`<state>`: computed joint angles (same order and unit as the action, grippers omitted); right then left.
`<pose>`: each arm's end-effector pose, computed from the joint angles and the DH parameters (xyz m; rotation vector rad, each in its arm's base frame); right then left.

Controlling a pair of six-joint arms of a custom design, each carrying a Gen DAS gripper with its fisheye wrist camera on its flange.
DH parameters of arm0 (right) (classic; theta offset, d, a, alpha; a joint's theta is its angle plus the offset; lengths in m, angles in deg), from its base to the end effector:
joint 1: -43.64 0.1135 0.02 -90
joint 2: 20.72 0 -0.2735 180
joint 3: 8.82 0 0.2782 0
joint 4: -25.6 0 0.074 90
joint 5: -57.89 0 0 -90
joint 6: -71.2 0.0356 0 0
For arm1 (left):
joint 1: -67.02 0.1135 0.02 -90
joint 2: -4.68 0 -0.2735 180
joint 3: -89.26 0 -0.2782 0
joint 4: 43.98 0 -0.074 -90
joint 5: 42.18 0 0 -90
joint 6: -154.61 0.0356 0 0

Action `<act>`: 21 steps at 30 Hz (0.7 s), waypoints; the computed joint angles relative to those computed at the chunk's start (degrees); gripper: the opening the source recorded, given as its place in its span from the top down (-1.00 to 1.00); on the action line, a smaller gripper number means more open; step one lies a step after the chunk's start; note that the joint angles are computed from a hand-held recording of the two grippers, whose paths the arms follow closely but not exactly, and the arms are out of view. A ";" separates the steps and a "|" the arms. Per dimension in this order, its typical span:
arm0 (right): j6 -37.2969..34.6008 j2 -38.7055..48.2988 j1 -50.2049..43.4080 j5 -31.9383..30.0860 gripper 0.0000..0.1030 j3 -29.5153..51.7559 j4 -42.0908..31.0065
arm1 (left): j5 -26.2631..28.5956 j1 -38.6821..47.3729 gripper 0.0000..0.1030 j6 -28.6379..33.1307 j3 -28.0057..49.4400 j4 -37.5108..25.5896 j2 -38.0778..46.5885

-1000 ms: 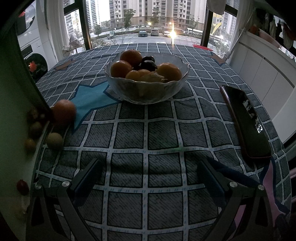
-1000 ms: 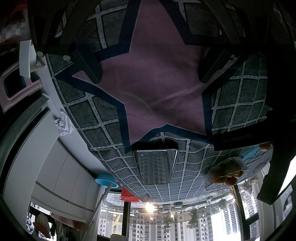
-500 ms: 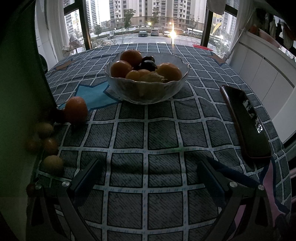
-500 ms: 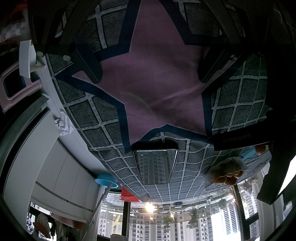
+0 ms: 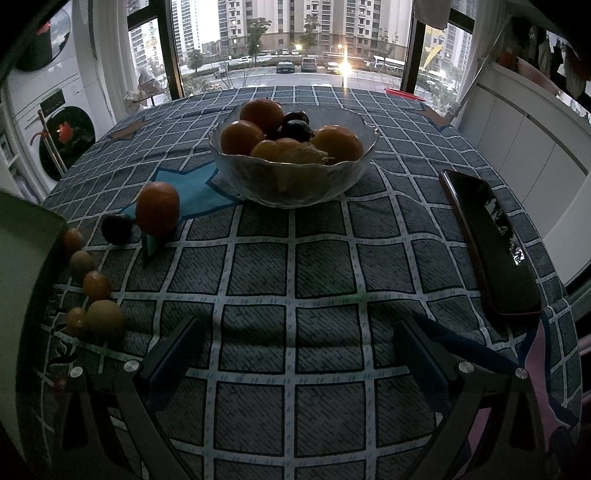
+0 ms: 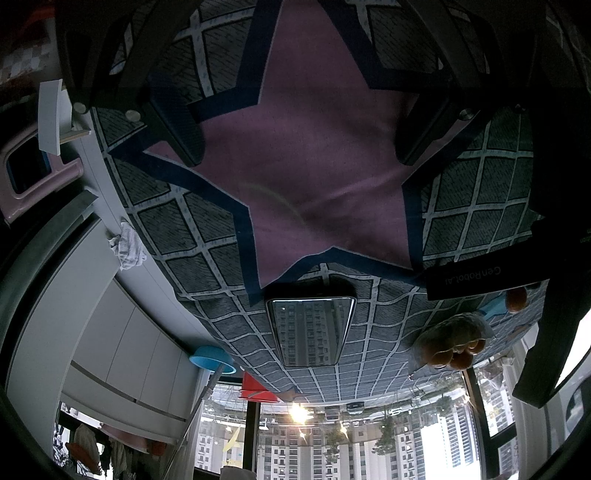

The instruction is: Organize fruits

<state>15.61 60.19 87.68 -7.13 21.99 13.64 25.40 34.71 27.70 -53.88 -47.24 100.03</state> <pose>0.1578 0.1317 0.0763 -0.0725 2.4987 -0.0356 0.2114 -0.1176 0.0545 -0.2267 2.5129 0.0509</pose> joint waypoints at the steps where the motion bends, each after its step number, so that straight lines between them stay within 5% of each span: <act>1: 0.00 0.00 0.00 0.00 -0.99 0.00 0.00 | 0.01 0.01 -1.00 0.01 0.17 0.04 0.22; 21: -0.04 -0.29 -0.05 0.00 -0.99 -0.10 -0.14 | -0.07 -0.06 -1.00 -0.17 0.04 -0.11 0.02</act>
<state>15.57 59.90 87.62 -7.13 21.89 13.50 25.33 34.66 27.54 -53.84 -47.36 100.04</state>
